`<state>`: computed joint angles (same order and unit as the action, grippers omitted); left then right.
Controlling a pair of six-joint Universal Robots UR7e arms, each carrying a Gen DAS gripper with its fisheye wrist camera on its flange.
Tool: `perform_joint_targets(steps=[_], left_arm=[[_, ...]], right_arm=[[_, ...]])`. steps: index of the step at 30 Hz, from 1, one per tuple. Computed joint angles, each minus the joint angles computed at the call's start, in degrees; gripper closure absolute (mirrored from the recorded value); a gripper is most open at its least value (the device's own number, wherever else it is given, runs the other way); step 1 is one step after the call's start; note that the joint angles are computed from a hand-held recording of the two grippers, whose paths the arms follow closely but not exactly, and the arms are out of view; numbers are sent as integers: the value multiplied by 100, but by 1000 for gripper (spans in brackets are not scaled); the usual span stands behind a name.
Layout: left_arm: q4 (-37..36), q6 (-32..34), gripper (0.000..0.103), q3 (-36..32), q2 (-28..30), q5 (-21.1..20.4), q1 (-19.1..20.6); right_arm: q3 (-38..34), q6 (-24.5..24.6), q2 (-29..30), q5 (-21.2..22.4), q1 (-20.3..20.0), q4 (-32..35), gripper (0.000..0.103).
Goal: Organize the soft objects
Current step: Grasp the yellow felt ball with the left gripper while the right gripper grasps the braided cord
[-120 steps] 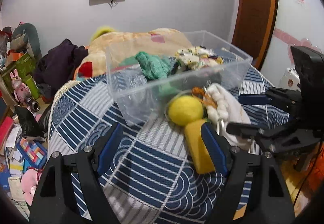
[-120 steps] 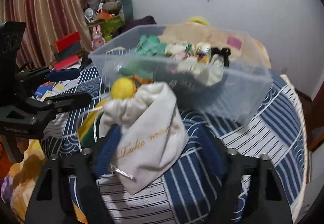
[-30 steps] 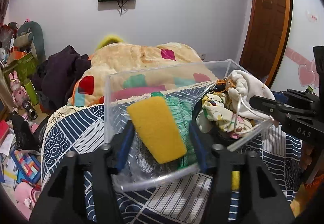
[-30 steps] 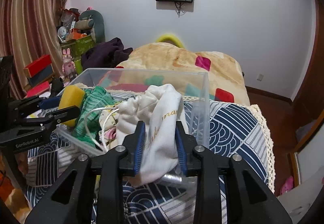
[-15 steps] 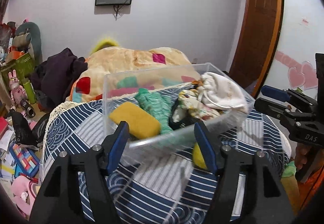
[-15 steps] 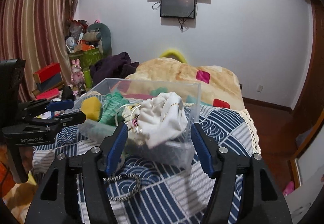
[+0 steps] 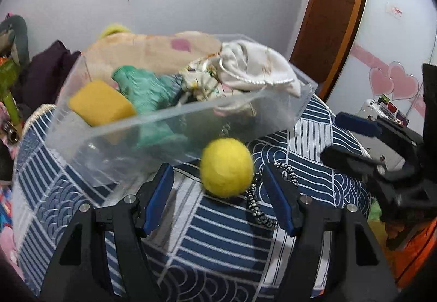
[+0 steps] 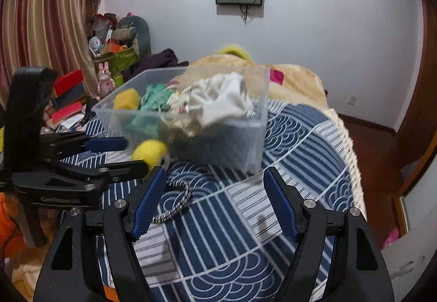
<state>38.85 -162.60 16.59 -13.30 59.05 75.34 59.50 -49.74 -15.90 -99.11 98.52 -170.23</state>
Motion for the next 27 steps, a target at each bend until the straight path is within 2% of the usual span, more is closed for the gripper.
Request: perform_joint_targets(steps=[3,4,5,10,13,17,22,24,26,27], left_arm=[[320,-134,50,-541,293,183,43],[447,-150,60,-712,382,247,56],[438,-162,65,-651,357,287,65],[-556,-212,66,1020,-505,295,105],[-1157,-223,66,1972,-1022,136,110],[-1537,-315,66,2724,-1460,74,153],[-1679,-434,66,3085,-1685,87,193],[-1739,-420,66,3169,-1730,75,193],[-1827,-361,66,3251,-1768,42,176],[-1857,-336,66,3256,-1762,26,166]], right_arm=[[24,21,8,-3,-18,120,32],[21,20,22,-21,-18,162,32],[46,10,25,-38,-18,164,32],[19,31,50,-16,-15,438,32],[-62,86,98,-39,-3,752,30],[-72,-56,166,-157,40,878,23],[-209,-309,354,-444,115,817,23],[-337,-329,455,-546,132,763,28],[-362,-357,476,-590,141,664,48],[-379,-339,471,-565,134,672,53]])
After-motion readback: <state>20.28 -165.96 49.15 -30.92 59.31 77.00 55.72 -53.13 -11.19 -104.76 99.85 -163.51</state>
